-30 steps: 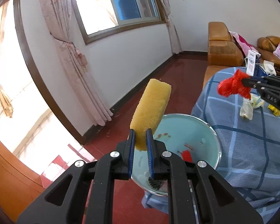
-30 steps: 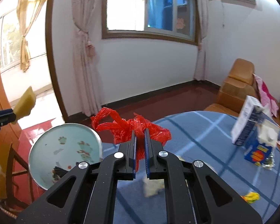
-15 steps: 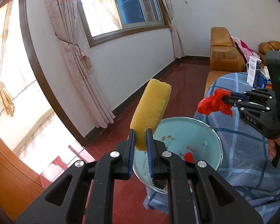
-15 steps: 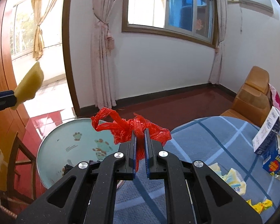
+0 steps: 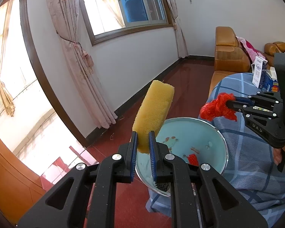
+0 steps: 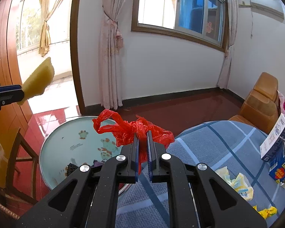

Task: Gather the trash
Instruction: 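Carry the sponge over the bucket with the left tool while the right tool carries the red bag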

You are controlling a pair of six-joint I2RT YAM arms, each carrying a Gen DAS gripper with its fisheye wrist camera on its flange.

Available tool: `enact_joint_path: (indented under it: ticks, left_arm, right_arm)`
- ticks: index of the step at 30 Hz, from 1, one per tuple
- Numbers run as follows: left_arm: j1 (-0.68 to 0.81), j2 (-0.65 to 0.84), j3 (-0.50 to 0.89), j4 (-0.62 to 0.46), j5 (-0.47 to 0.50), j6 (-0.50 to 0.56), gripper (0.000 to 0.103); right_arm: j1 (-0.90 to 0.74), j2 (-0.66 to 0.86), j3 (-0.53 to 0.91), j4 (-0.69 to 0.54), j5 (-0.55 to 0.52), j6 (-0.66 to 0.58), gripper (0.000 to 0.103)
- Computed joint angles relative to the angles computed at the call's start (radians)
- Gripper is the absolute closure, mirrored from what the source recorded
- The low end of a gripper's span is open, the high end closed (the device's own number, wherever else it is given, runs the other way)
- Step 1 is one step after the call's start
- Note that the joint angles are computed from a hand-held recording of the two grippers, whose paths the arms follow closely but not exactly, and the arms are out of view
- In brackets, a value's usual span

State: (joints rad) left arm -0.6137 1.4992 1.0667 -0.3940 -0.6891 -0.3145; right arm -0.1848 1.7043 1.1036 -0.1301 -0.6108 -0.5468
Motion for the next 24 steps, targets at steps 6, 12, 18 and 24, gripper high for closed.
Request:
enact_joint_path:
  ticks: [6,12,18,24]
  left_arm:
    - [0.000,0.003,0.001,-0.002,-0.001,-0.005,0.091]
    - [0.003,0.012,0.008,-0.008,0.005,-0.004,0.091]
    - [0.004,0.015,0.012,-0.011,0.007,-0.005,0.091]
    - [0.003,0.016,0.012,-0.013,0.008,-0.005,0.090]
  right_arm:
    - [0.000,-0.004,-0.004,-0.001,-0.001,-0.008,0.095]
    - [0.000,-0.003,-0.003,-0.002,-0.001,-0.011,0.095]
    - [0.000,-0.006,-0.007,-0.001,-0.001,-0.012,0.095]
    - [-0.001,-0.010,-0.015,0.002,0.000,-0.013,0.095]
